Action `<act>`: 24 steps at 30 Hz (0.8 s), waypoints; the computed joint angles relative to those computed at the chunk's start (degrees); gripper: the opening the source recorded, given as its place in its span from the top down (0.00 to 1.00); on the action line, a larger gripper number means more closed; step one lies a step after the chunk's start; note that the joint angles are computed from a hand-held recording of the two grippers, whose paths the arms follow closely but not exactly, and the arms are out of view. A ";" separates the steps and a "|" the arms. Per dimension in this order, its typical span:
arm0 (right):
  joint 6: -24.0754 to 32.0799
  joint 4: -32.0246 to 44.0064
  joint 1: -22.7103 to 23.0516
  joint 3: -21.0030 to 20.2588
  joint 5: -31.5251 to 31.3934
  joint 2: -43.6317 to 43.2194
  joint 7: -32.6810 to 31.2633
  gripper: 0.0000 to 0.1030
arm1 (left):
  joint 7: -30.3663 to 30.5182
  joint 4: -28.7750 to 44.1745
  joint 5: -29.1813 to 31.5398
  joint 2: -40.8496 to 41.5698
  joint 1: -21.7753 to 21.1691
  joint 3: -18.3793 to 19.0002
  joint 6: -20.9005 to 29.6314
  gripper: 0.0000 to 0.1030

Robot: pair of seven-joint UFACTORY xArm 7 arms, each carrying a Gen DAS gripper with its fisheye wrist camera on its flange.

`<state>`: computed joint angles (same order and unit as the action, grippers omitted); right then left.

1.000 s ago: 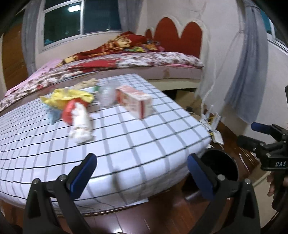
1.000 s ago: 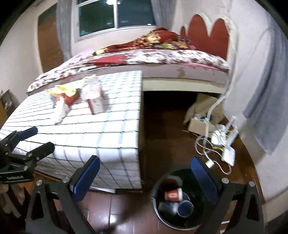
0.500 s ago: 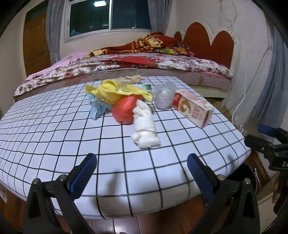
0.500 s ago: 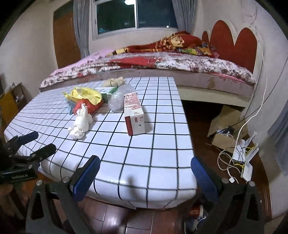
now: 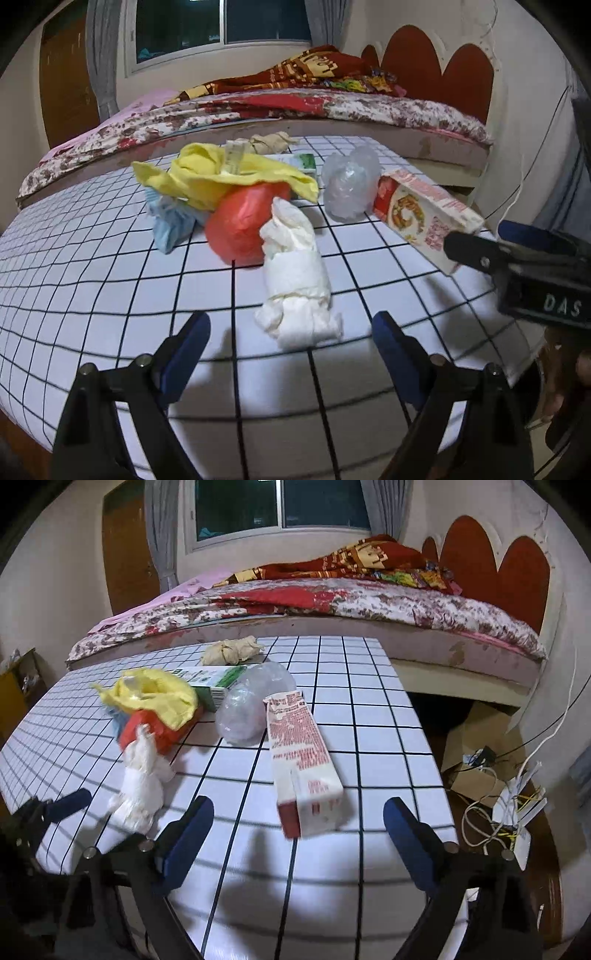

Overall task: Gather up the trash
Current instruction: 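Grasp the white tissue with the left tool while the right tool grasps the milk carton, carry toward bin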

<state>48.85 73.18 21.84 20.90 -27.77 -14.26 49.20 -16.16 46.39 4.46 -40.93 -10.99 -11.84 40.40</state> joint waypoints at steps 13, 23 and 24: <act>-4.66 1.53 1.01 -3.24 4.34 5.04 -1.76 0.62 | -1.01 2.26 -1.00 4.79 -1.02 0.80 -0.39 0.62; -4.09 -0.94 0.84 -2.28 2.14 -0.08 -2.74 0.62 | 1.88 0.02 -3.14 -0.13 -2.30 2.26 -2.64 0.66; -3.89 -1.44 0.59 -2.03 2.18 -1.07 -2.86 0.62 | 2.06 0.14 -3.22 -0.29 -2.27 2.18 -2.68 0.66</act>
